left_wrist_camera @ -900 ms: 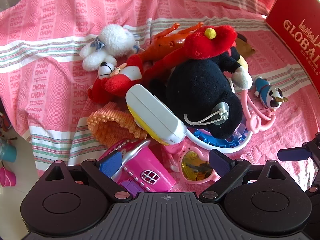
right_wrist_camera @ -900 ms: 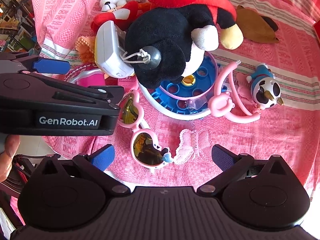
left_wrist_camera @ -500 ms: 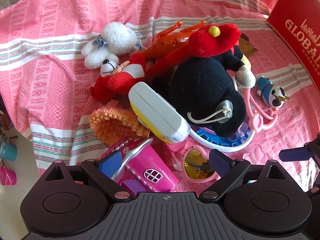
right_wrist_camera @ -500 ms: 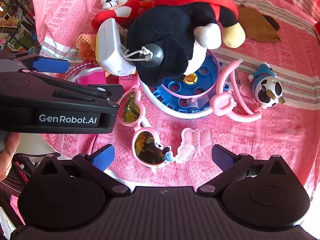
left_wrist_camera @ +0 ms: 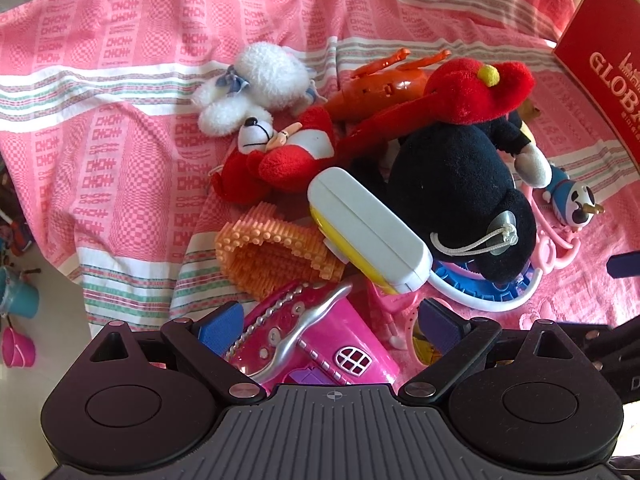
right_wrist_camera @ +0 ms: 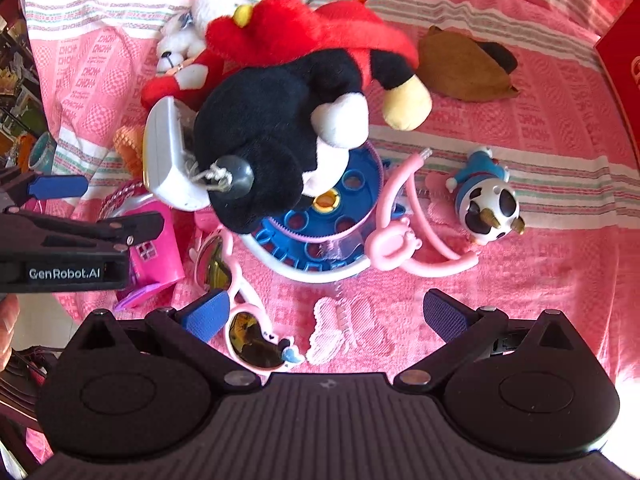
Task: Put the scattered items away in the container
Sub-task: 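Move the right tool toward the white-and-yellow toy in the pile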
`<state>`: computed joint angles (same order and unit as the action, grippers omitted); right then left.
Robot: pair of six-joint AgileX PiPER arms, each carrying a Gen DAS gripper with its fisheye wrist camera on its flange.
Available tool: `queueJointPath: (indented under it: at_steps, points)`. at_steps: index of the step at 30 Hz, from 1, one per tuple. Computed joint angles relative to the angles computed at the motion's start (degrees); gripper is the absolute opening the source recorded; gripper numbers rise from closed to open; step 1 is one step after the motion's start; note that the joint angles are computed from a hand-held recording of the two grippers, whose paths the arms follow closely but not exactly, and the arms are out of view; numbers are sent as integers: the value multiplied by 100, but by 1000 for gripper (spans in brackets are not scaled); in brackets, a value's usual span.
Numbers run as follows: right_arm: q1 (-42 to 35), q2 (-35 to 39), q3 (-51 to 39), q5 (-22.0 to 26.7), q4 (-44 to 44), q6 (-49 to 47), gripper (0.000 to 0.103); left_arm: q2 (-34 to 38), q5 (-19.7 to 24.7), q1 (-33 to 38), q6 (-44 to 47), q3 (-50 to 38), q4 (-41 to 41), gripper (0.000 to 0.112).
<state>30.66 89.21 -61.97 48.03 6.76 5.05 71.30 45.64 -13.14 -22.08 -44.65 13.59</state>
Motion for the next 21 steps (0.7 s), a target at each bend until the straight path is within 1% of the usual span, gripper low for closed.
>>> queueJointPath:
  at_steps: [5, 8, 11, 12, 13, 15, 16, 17, 19, 21]
  points:
    - [-243, 85, -356, -146, 244, -112, 102, 154, -165, 162, 157, -71, 100, 99]
    - [-213, 101, -449, -430, 510, -461, 101, 111, -280, 442, 567, -47, -146, 99]
    - [-162, 100, -487, -685, 929, -962, 89, -12, -410, 657, 855, 62, -278, 99]
    - [-145, 147, -548, -704, 1067, -1128, 82, 3, -433, 734, 953, 64, -346, 98]
    - [-122, 211, -616, -710, 1187, -1292, 70, 34, -442, 781, 1032, 51, -398, 97]
    - [-79, 387, -777, -619, 1424, -1543, 55, 79, -489, 863, 1335, 45, -545, 95]
    - [-76, 486, -864, -533, 1615, -1699, 54, 50, -538, 900, 1492, 77, -590, 94]
    - [-22, 533, -909, -535, 1610, -1682, 55, 6, -577, 924, 1578, 124, -563, 93]
    - [29, 516, -888, -609, 1694, -1890, 57, -51, -609, 1081, 1839, 184, -604, 92]
    - [-36, 469, -845, -667, 1976, -2146, 55, -79, -609, 1363, 2263, 207, -853, 92]
